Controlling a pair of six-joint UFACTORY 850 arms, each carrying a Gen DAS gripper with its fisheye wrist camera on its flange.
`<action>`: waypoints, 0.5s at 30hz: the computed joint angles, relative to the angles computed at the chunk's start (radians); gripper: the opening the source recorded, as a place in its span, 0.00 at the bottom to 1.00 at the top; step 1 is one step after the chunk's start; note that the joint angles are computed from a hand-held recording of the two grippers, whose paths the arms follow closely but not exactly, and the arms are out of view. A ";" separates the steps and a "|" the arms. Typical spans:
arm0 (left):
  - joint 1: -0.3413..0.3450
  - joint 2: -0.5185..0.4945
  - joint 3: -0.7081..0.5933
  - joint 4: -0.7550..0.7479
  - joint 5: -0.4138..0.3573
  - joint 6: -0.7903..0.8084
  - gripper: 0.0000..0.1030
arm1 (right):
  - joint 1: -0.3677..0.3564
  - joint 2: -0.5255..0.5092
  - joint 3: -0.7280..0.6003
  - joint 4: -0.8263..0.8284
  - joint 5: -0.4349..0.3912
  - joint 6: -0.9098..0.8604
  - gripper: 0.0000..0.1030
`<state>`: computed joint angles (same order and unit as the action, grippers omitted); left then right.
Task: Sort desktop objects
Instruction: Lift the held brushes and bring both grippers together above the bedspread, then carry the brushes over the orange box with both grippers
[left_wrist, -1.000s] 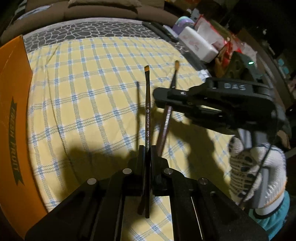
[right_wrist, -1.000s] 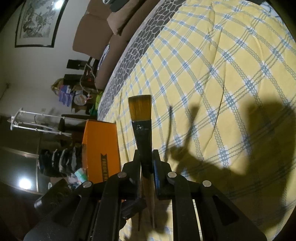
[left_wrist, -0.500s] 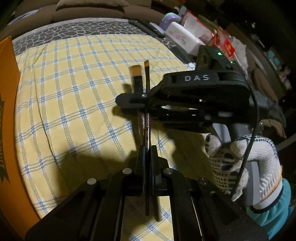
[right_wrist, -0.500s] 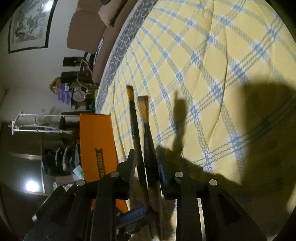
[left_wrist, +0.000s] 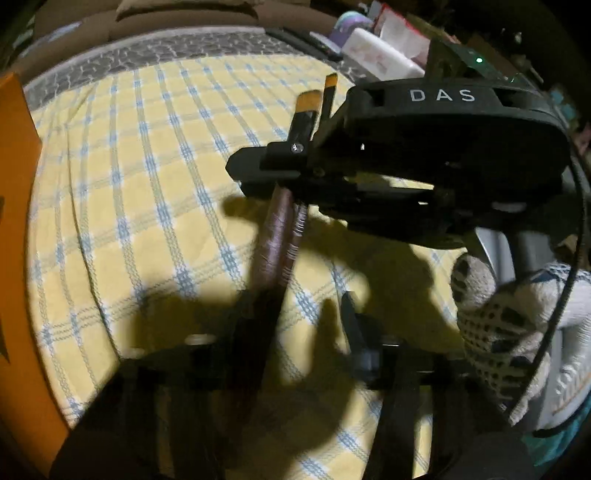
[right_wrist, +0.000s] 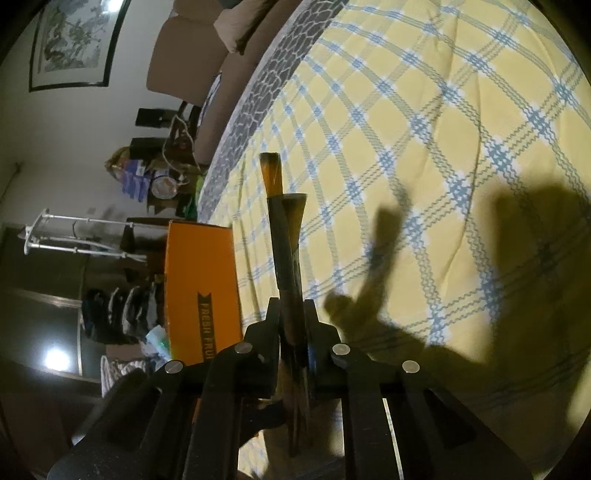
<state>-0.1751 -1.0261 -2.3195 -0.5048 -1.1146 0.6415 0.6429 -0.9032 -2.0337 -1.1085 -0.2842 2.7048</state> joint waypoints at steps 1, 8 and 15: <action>0.004 -0.039 -0.064 -0.003 -0.058 -0.035 0.09 | 0.001 -0.001 -0.003 0.007 -0.004 -0.008 0.11; 0.007 -0.006 -0.026 0.004 -0.026 -0.048 0.09 | -0.002 -0.004 -0.015 0.012 0.005 -0.007 0.11; 0.030 0.017 -0.050 -0.013 -0.057 -0.043 0.09 | 0.000 -0.019 -0.081 -0.009 -0.009 -0.032 0.11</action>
<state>-0.1454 -1.0090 -2.3695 -0.5180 -1.1713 0.5990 0.6433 -0.9224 -2.1143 -1.1174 -0.2936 2.6726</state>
